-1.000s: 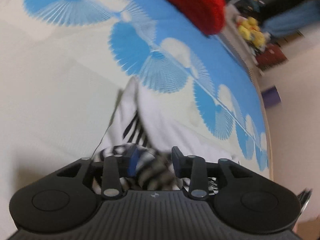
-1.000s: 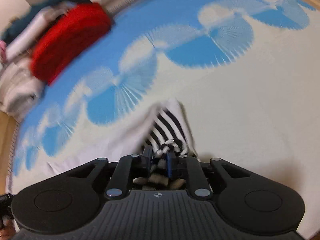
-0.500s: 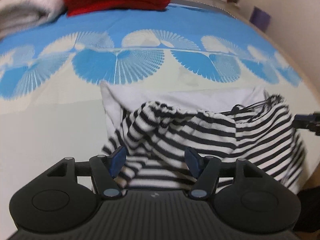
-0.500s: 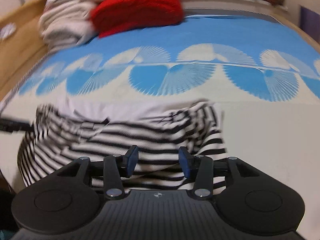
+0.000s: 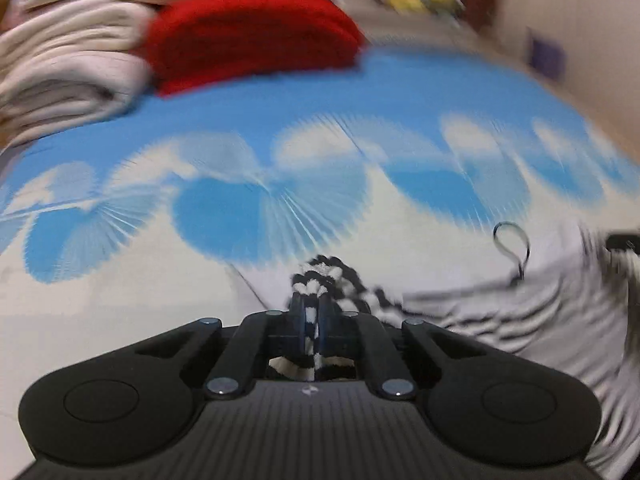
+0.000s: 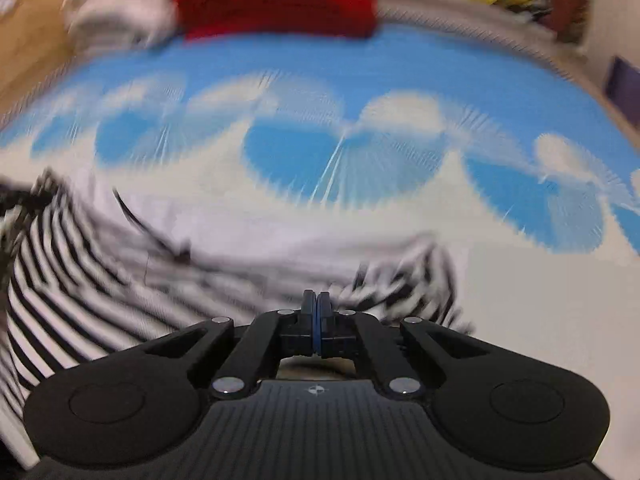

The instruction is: Fold small clothes

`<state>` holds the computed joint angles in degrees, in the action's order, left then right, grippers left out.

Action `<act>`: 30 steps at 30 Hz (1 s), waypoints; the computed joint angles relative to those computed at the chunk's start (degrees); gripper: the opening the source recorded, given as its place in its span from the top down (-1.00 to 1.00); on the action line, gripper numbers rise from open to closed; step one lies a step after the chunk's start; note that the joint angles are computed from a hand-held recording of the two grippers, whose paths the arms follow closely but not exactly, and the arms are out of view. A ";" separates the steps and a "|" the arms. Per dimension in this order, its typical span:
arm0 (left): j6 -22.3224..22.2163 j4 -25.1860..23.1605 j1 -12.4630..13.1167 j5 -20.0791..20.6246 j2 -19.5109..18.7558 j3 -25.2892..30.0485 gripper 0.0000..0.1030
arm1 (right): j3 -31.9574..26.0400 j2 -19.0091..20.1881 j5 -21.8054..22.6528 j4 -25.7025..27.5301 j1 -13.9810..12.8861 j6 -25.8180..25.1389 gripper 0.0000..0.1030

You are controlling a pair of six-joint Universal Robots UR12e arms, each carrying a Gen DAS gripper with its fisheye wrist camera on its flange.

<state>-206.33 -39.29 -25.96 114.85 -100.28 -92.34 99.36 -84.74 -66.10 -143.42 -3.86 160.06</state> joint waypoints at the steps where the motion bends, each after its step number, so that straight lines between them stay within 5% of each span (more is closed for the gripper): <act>1: -2.25 1.02 0.21 1.88 -0.03 -0.04 0.94 | 0.25 0.47 1.06 -5.68 -0.37 4.90 1.00; 4: -7.39 -0.22 1.69 0.93 -0.19 0.34 0.93 | -0.11 2.07 0.24 -16.03 -0.41 13.70 1.00; 9: -8.46 -9.61 4.55 -9.86 -0.29 1.94 0.75 | -3.93 3.79 0.24 -7.00 -0.77 12.93 0.92; 11: -7.65 -11.30 5.47 -12.17 0.07 1.89 0.44 | -4.35 3.77 3.29 -4.68 -2.09 12.49 0.17; 13: -7.22 -11.34 6.12 -13.93 0.74 1.14 0.17 | -4.51 3.43 5.86 -0.13 -3.22 7.87 -0.02; 18: -3.88 -13.86 5.64 -13.64 0.93 0.84 0.12 | -3.16 1.45 4.71 10.30 -3.29 -9.86 -0.02; 22: -4.25 -12.45 5.31 -12.46 0.72 0.73 0.12 | -0.88 0.95 -4.05 6.39 -0.48 -17.95 0.04; 24: -4.13 -12.32 5.07 -11.92 0.29 1.08 0.14 | -0.49 1.06 -5.22 5.07 0.17 -20.08 0.51; 25: -3.57 -12.45 4.88 -11.47 0.01 1.33 0.25 | -0.74 1.17 -4.61 5.43 0.14 -19.73 0.82; 27: -2.39 -12.21 4.69 -10.85 -0.26 1.61 0.92 | -1.12 1.39 -2.14 3.33 -0.54 -16.33 0.92; 30: -5.54 -5.19 4.14 -6.23 0.36 0.32 0.93 | -0.41 1.75 1.68 -9.72 -2.17 -2.18 0.93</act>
<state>-211.87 -44.47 -21.82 108.62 -99.92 -92.02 98.95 -82.99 -64.42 -153.14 -6.03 157.88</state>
